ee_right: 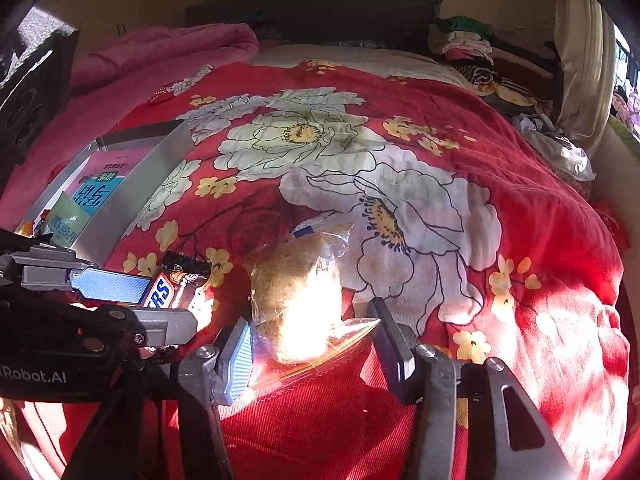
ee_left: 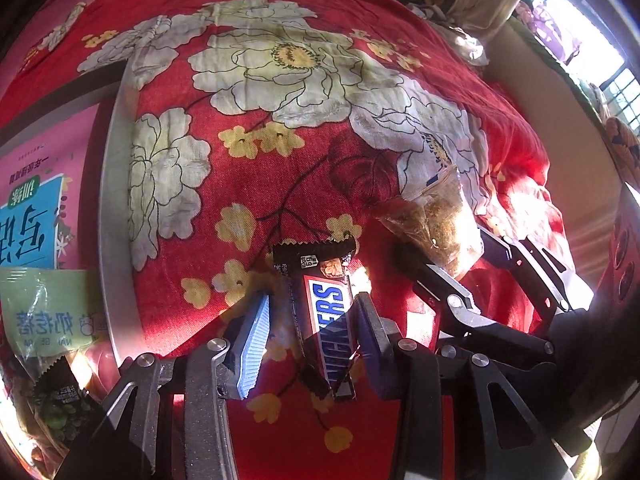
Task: Organize snacks
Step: 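Grasp the Snickers bar with left tool while right tool grasps clear cracker bag, then carry Snickers bar over the tray with left tool while right tool carries cracker bag there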
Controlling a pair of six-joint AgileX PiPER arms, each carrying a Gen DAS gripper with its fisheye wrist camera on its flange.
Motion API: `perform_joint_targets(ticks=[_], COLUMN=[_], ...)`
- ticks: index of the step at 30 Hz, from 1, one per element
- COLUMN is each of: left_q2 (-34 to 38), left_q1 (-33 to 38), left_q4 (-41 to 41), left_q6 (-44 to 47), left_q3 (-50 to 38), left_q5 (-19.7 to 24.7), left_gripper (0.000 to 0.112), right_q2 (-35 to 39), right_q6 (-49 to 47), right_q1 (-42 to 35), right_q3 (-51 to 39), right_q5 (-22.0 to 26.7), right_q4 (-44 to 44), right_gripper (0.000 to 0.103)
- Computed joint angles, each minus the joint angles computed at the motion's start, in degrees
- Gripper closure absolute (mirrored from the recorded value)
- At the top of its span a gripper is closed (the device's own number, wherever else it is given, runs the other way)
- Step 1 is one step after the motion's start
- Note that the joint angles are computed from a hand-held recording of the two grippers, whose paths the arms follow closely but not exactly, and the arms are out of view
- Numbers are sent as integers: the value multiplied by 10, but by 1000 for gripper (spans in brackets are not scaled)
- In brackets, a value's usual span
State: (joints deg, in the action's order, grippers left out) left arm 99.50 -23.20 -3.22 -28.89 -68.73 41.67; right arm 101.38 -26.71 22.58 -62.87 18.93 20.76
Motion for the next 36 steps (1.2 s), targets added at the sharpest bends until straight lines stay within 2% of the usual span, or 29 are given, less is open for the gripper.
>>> perform_joint_targets(ticks=[4,9,15,36], left_q2=[-1,-6,-24,-131], left_q1=[-13,-19,-12,-38], left_q4=[28,40,28,50], left_q6=[-20,-35,-37,-73], left_q3=[1,6,21,54], left_q5=[1,-3,-15,7], left_gripper=[74,81,82,82], right_q2=[-8,-8,-25,-83], right_q6=[-114,-180,-227,-320], right_q1=[-42,-91,-100,-103], right_q3=[2,3,14,48], right_q5=[23,65,76,98], right_q4=[160,279,328,425], right_gripper=[52,52,52,52])
